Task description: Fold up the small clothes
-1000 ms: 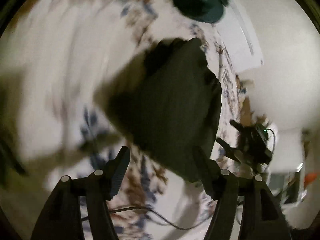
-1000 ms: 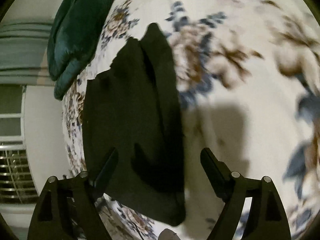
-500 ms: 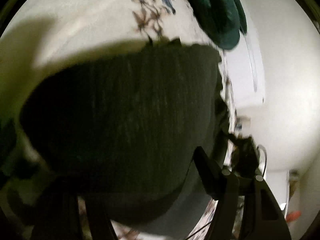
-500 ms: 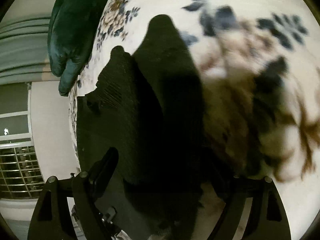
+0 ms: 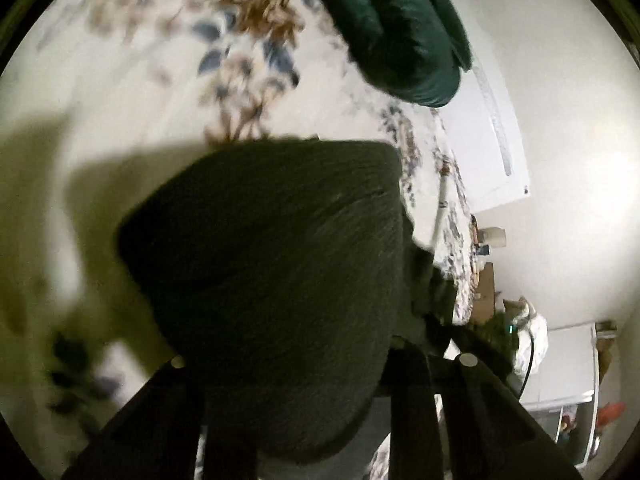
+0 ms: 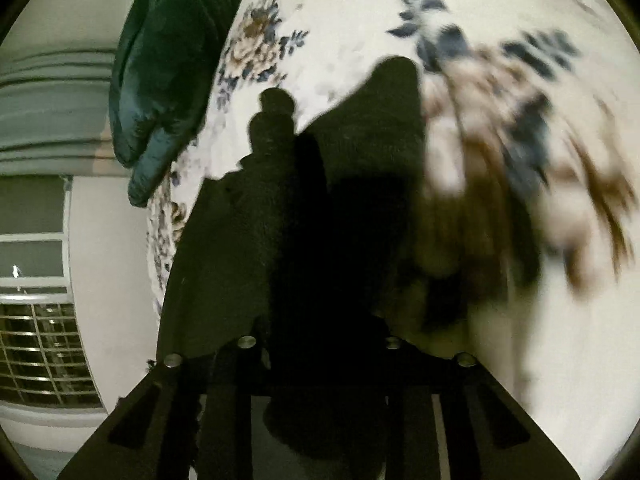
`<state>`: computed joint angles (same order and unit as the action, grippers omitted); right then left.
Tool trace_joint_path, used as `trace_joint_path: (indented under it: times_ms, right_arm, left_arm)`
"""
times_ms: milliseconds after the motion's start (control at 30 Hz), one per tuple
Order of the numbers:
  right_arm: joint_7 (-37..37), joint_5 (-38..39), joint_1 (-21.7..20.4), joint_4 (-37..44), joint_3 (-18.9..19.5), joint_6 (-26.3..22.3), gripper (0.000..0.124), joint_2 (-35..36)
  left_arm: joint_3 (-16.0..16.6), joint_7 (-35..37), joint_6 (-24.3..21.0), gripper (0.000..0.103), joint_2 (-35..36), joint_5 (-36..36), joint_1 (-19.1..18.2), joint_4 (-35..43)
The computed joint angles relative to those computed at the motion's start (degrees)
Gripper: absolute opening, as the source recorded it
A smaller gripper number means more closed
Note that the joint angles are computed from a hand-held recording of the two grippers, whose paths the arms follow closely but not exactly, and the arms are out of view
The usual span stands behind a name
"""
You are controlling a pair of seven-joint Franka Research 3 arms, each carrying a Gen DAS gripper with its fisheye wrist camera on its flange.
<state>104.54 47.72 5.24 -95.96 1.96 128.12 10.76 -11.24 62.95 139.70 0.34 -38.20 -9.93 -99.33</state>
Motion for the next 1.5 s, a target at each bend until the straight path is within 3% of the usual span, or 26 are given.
trace_joint_path:
  times_ms: [133, 233, 367, 433, 567, 667, 800, 833, 900, 933, 967, 1067, 1167, 1333, 1433, 1467, 1500]
  right_arm:
    - [6.96, 0.99, 3.66, -15.7, 1.21, 6.27, 0.025, -13.66]
    - [16.54, -0.86, 7.39, -27.11, 3.01, 10.81, 0.025, -25.34]
    - [30.91, -7.29, 10.47, -35.44, 7.2, 10.79, 0.025, -36.29]
    - [34.22, -9.16, 12.33, -38.09, 7.99, 9.1, 0.025, -38.84]
    - [36.69, -11.94, 14.65, -41.93, 6.72, 7.2, 0.03, -40.23]
    - [36.22, -13.42, 15.09, -40.38, 4.69, 2.8, 0.041, -39.31]
    - [39.47, -18.05, 13.67, -37.53, 4.92, -4.61, 0.059, -41.07]
    - [40.28, -18.86, 13.25, -36.83, 4.84, -6.49, 0.061, -41.83]
    - [41.86, -20.1, 12.22, -35.81, 4.6, -9.46, 0.072, -43.56]
    - [42.11, -20.53, 11.81, -35.17, 4.28, -11.05, 0.073, -44.41]
    - [42.41, -21.09, 11.32, -33.7, 4.42, -11.77, 0.073, -43.75]
    - [39.82, -23.3, 10.51, -27.81, 3.99, -13.8, 0.075, -40.27]
    - [33.18, -26.14, 10.1, -19.28, 3.24, -14.59, 0.078, -32.42]
    - [16.33, -28.24, 10.58, -1.64, 2.1, -15.31, 0.078, -12.42]
    - [8.58, -26.49, 10.36, 8.7, 2.06, -20.35, 0.078, -1.1]
    - [6.94, -24.95, 9.99, 11.6, 2.18, -22.2, 0.072, 1.88]
    - [6.36, -24.16, 9.79, 13.73, 2.22, -23.29, 0.05, 3.91]
  left_arm:
    - [2.06, 5.11, -8.26, 0.02, -2.82, -1.45, 1.91, 0.81]
    - [4.1, 8.56, -18.14, 0.02, -6.38, -1.65, 2.96, -0.4]
    - [6.32, 10.28, -28.31, 0.021, -13.13, 0.24, 3.58, -6.95]
    - [6.76, 9.47, -30.58, 0.025, -16.09, 2.34, 3.47, -11.12]
    - [7.41, 7.97, -25.92, 0.037, -21.71, 2.37, 2.55, -18.89]
    - [6.0, 5.33, -24.07, 0.04, -21.15, 7.85, 1.76, -17.53]
    - [4.2, 1.12, -23.74, 0.043, -21.14, 15.73, 0.53, -14.9]
    - [3.8, 0.02, -24.25, 0.049, -21.45, 17.56, 0.23, -14.3]
    - [3.94, -0.62, -24.7, 0.073, -22.88, 19.78, -0.43, -14.44]
    - [3.9, -0.68, -25.04, 0.091, -23.49, 21.24, -0.65, -14.41]
    - [3.6, -1.02, -26.26, 0.097, -23.72, 23.55, -0.65, -13.68]
    - [3.87, -0.94, -29.15, 0.097, -25.49, 27.03, -1.06, -13.42]
    - [4.56, -1.2, -30.7, 0.097, -27.52, 28.21, -1.24, -14.52]
    - [4.86, -2.19, -29.75, 0.097, -28.26, 27.8, -1.74, -17.41]
    - [4.17, -2.02, -28.62, 0.097, -27.16, 28.09, -2.54, -19.77]
    - [3.9, -1.93, -28.57, 0.097, -26.56, 28.37, -2.75, -20.24]
    - [4.0, -1.76, -27.93, 0.097, -26.24, 27.8, -3.04, -20.98]
